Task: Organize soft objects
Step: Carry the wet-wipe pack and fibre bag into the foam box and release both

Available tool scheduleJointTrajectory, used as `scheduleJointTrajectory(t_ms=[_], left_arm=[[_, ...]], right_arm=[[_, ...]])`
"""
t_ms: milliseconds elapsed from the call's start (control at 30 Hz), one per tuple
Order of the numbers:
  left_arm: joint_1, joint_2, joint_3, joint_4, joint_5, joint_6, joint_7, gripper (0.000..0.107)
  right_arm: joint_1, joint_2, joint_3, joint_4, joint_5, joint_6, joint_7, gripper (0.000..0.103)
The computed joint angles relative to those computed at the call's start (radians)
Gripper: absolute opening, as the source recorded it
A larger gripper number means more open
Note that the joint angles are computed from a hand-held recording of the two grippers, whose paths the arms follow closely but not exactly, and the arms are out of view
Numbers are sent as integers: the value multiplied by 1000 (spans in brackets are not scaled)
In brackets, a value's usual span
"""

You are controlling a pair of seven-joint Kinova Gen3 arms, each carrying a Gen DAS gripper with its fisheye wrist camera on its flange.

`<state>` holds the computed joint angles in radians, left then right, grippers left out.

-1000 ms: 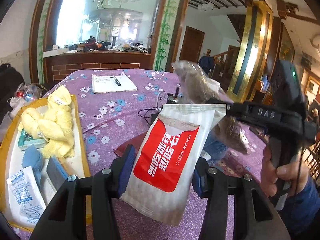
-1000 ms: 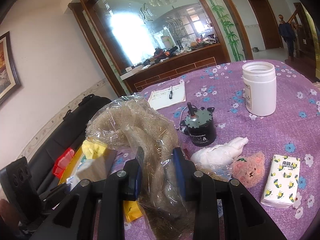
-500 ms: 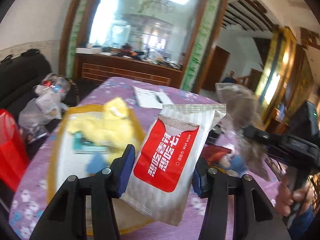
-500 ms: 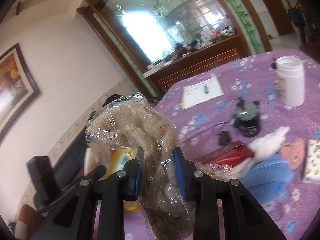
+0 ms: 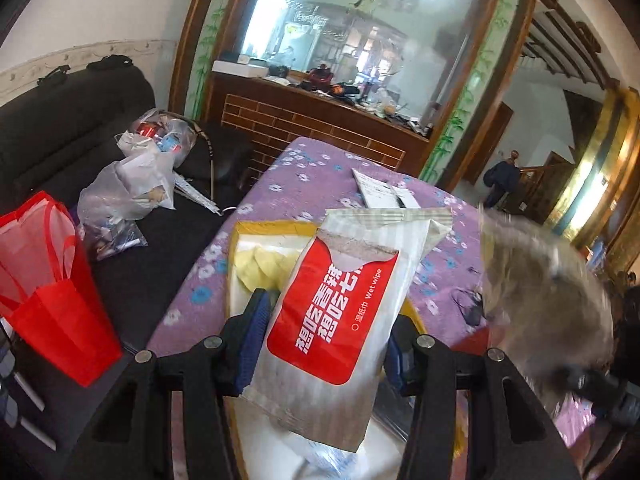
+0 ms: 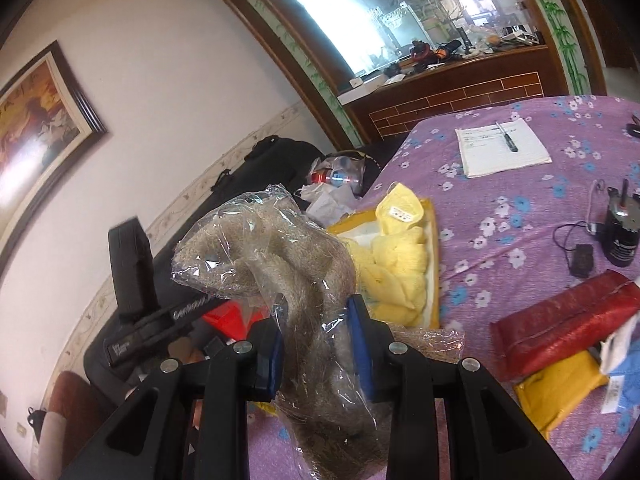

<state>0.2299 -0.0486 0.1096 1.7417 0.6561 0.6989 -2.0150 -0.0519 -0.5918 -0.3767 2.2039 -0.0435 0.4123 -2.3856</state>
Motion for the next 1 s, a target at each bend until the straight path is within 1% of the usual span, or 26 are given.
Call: scheduleJointTrajectory(t_ms=[100,200,300,400,467,533,600,667,733,767,867,933,1000], left_arm=[[-1,69,15,-69,-57,16,65,50],[-6,138,38,-141,-107,56,124,50],[9,200,50,-208,-187,86,209,50],[5,254,59,-266,-218,131,254,50],[11,282,60,-296,-250,154,290,50],[28,299,60,-316,-296,162,328,50],[36,300,60,-313,-325,149,347,50],[41,301,63,-316,-348,146,358,50],[46,302,66,-317,-363,141,366,50],[51,302,68,-317,-374,136,367,51],[85,298,67,-315,-436,113,386,51],[98,304,72,-321,-458,103,386,52],[105,315,77,-336,-468,113,384,59]], right_arm=[[33,57,-47,-17,16,-9,-13,33],[65,114,-88,-39,50,-1,-34,33],[96,176,-126,-50,98,-7,-72,33],[99,224,-138,-52,145,-14,-115,33],[68,260,-112,-48,155,-30,-133,33],[14,295,-57,-38,140,-58,-142,33],[-42,331,1,-33,114,-78,-143,33],[-67,379,26,-48,116,-59,-156,33],[-108,407,73,-42,102,-73,-153,33],[-109,408,77,-37,115,-84,-165,33],[-103,408,62,-45,173,-68,-214,33],[-140,402,98,-44,161,-68,-188,35],[-157,381,107,-42,156,-54,-174,39]])
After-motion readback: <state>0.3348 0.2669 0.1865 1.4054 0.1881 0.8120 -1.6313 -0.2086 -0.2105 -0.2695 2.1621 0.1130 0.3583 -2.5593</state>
